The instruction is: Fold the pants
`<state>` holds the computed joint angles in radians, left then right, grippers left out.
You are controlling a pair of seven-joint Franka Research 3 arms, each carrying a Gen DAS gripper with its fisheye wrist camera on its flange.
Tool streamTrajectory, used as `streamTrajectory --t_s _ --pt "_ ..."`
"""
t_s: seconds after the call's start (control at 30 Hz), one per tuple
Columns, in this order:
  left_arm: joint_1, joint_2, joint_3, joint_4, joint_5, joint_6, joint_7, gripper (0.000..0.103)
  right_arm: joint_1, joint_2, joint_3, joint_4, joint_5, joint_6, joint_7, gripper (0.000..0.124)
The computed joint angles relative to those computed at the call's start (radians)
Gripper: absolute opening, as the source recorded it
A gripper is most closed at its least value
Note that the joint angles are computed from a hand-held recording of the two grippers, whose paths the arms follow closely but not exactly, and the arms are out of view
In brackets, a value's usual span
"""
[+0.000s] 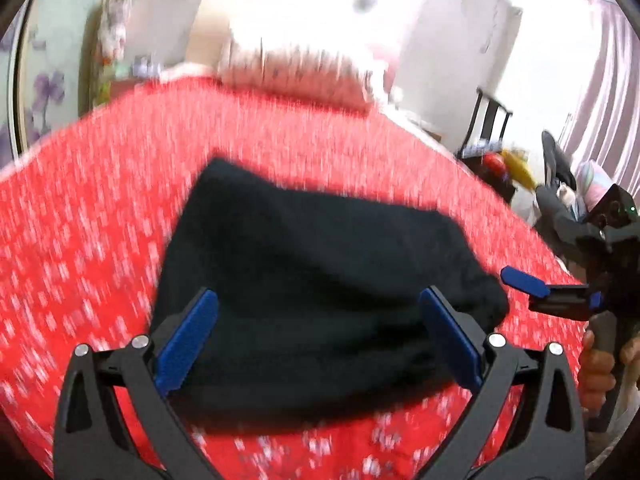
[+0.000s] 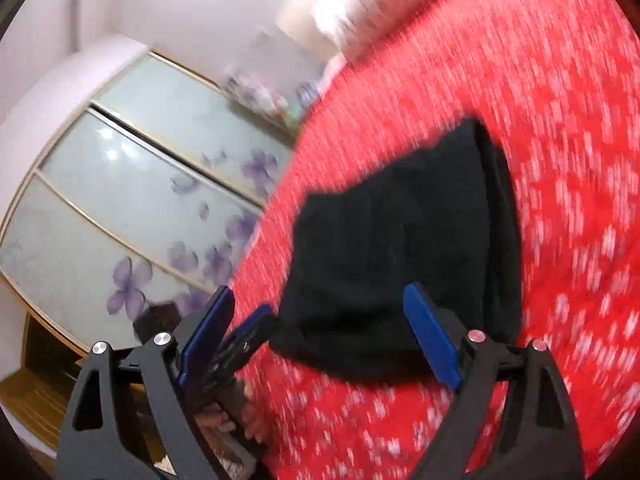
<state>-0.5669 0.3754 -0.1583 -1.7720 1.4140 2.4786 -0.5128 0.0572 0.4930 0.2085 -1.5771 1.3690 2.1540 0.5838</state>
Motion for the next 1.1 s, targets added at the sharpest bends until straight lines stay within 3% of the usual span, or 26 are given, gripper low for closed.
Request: streamTrajectory --t_s 0.03,0.13,0.23,0.27,0.3,0.4,0.47,0.53,0.63,0.7,0.83,0.9,1.0,1.1 --pt "0.006 -0.002 0.0 0.01 -0.016 -0.004 0.027 0.101 0.003 0.013 0.002 0.025 0.01 0.012 0.002 0.095" --pt "0.066 -0.004 0.026 0.031 -0.024 0.133 -0.003 0.101 0.009 0.091 0.008 0.14 -0.015 -0.003 0.081 0.095" --pt "0.158 0.016 0.057 0.054 -0.036 0.387 -0.061 0.101 0.021 0.176 0.02 0.264 -0.089 -0.003 0.169 0.095" --pt "0.216 0.055 0.042 0.09 -0.066 0.502 -0.042 0.101 0.019 0.199 0.027 0.295 -0.109 -0.01 0.196 0.095" --pt "0.24 0.087 0.039 0.112 -0.162 0.56 0.041 0.101 0.03 0.236 0.025 0.347 -0.152 -0.02 0.258 0.095" --pt "0.309 0.177 -0.037 0.188 -0.362 0.536 0.275 0.101 0.077 0.304 -0.016 0.425 -0.304 0.005 0.46 0.095" --pt "0.361 0.247 -0.096 0.242 -0.503 0.481 0.39 0.101 0.051 0.351 0.014 0.455 -0.308 -0.017 0.499 0.093" --pt "0.363 0.291 -0.09 0.277 -0.578 0.449 0.403 0.097 0.007 0.373 0.066 0.46 -0.271 -0.035 0.509 0.093" --pt "0.298 0.306 -0.006 0.305 -0.604 0.417 0.345 0.097 -0.001 0.381 0.082 0.47 -0.293 -0.036 0.513 0.093" --pt "0.266 0.292 0.018 0.31 -0.621 0.383 0.365 0.097 -0.006 0.372 0.09 0.454 -0.296 -0.025 0.503 0.093" --pt "0.17 0.19 0.124 0.199 -0.561 0.47 0.331 0.097 -0.022 0.341 0.104 0.441 -0.3 -0.042 0.467 0.093" --pt "0.069 0.111 0.217 0.114 -0.465 0.534 0.262 0.097 -0.052 0.293 0.122 0.396 -0.275 -0.084 0.381 0.093" --pt "-0.045 0.029 0.276 0.045 -0.289 0.483 0.159 0.101 -0.056 0.187 0.101 0.304 -0.288 -0.147 0.267 0.095" --pt "-0.126 -0.006 0.322 0.004 -0.02 0.484 -0.129 0.101 -0.02 0.155 0.057 0.269 -0.325 -0.2 0.275 0.096"
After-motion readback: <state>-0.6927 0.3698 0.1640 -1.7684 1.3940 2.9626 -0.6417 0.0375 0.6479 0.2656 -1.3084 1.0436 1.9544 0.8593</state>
